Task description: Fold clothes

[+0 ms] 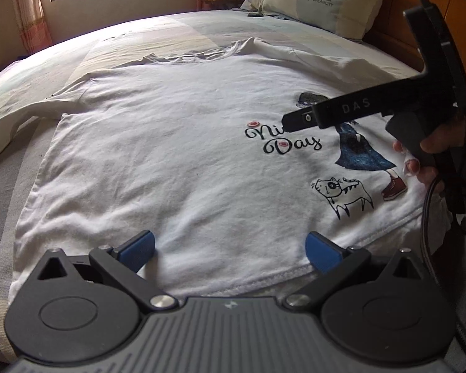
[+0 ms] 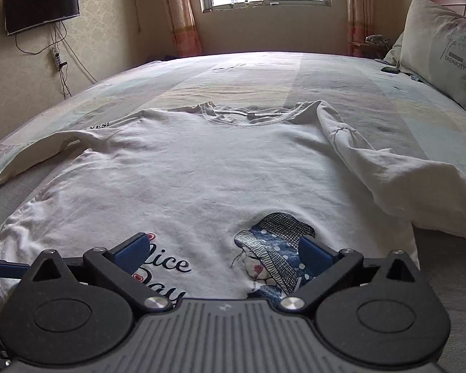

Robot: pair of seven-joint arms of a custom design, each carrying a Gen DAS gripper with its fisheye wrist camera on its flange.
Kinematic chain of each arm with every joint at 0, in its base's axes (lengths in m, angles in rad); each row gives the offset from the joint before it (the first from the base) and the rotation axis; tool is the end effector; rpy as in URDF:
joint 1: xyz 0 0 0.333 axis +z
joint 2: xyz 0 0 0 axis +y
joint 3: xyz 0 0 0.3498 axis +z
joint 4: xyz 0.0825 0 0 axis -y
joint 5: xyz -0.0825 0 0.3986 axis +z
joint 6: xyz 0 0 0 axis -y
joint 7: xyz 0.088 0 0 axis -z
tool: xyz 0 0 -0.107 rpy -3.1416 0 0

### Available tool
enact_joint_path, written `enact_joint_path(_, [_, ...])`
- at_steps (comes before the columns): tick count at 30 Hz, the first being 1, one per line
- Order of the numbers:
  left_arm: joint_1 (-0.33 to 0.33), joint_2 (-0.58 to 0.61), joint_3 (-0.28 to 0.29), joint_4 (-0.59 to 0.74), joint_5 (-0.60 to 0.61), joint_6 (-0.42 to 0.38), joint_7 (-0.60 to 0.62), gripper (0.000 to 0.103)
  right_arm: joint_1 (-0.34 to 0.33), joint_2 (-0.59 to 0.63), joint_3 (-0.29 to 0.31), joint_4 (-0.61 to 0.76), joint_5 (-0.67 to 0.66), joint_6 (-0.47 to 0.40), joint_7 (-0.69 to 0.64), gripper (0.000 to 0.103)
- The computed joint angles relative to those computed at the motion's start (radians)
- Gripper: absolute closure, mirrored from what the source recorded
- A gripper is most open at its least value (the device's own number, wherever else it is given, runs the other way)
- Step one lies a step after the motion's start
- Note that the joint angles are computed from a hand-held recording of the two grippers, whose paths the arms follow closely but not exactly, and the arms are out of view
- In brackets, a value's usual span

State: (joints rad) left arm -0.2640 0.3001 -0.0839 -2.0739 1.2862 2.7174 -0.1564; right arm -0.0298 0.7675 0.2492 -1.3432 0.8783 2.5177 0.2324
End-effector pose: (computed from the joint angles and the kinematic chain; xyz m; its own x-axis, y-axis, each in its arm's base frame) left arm 0.5705 -0.2416 0.3255 0.2615 -0.9652 0.0077 -0.7178 -0.1998 -0.6669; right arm 0.8000 0.1140 0.3385 0.7604 -0.6361 -0.1307 -0.4916 -0.4322 -0.7560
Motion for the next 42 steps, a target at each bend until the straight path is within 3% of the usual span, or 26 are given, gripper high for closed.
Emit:
enact_joint_path(6, [0.009,-0.039,0.008,-0.022,0.011,-0.099,-0.072,0.001,0.015,-0.027,-0.03,-0.044,-0.07,0.01,0.003,0.0])
enact_joint_path(9, [0.054,-0.009,-0.008,0.001,-0.102,-0.051,-0.022,0.001,0.02,-0.04,-0.029,-0.07,-0.078,0.038,-0.014,0.0])
enact_joint_path(10, [0.047,0.002,-0.008,0.013,-0.124,-0.068,-0.009,0.001,0.021,-0.044,-0.029,-0.079,-0.081,0.048,-0.02,0.0])
enact_joint_path(18, [0.003,0.035,0.009,0.071,-0.136,-0.059,0.07,0.001,0.003,-0.059,-0.039,-0.068,-0.073,0.018,0.048,0.0])
enact_joint_path(21, [-0.006,0.039,0.018,0.086,-0.11,-0.028,0.059,0.001,-0.022,-0.033,-0.015,-0.03,0.026,0.155,0.066,0.0])
enact_joint_path(25, [-0.017,0.054,0.025,0.109,-0.08,0.008,0.057,0.001,0.005,0.043,-0.074,0.077,-0.001,0.286,0.284,0.0])
enact_joint_path(28, [-0.021,0.064,0.025,0.119,-0.082,0.028,0.074,0.001,-0.024,0.102,-0.073,0.147,-0.021,0.268,0.418,0.0])
enact_joint_path(30, [-0.025,0.07,0.029,0.125,-0.076,0.043,0.078,0.001,-0.019,0.133,-0.113,0.192,-0.084,0.213,0.562,0.0])
enact_joint_path(33, [-0.03,0.08,0.037,0.138,-0.067,0.064,0.084,0.001,-0.088,0.158,-0.02,0.192,-0.05,0.271,0.483,0.0])
enact_joint_path(35, [-0.036,0.087,0.045,0.15,-0.055,0.065,0.087,0.001,-0.154,0.169,0.067,0.173,-0.026,0.307,0.337,0.0])
enact_joint_path(37, [-0.041,0.099,0.05,0.17,-0.051,0.059,0.088,0.001,-0.198,0.174,0.107,0.174,-0.002,0.275,0.264,0.0])
enact_joint_path(42, [-0.034,0.134,0.056,0.214,-0.091,0.083,0.118,0.001,-0.143,0.249,0.021,0.328,-0.049,0.21,0.382,0.0])
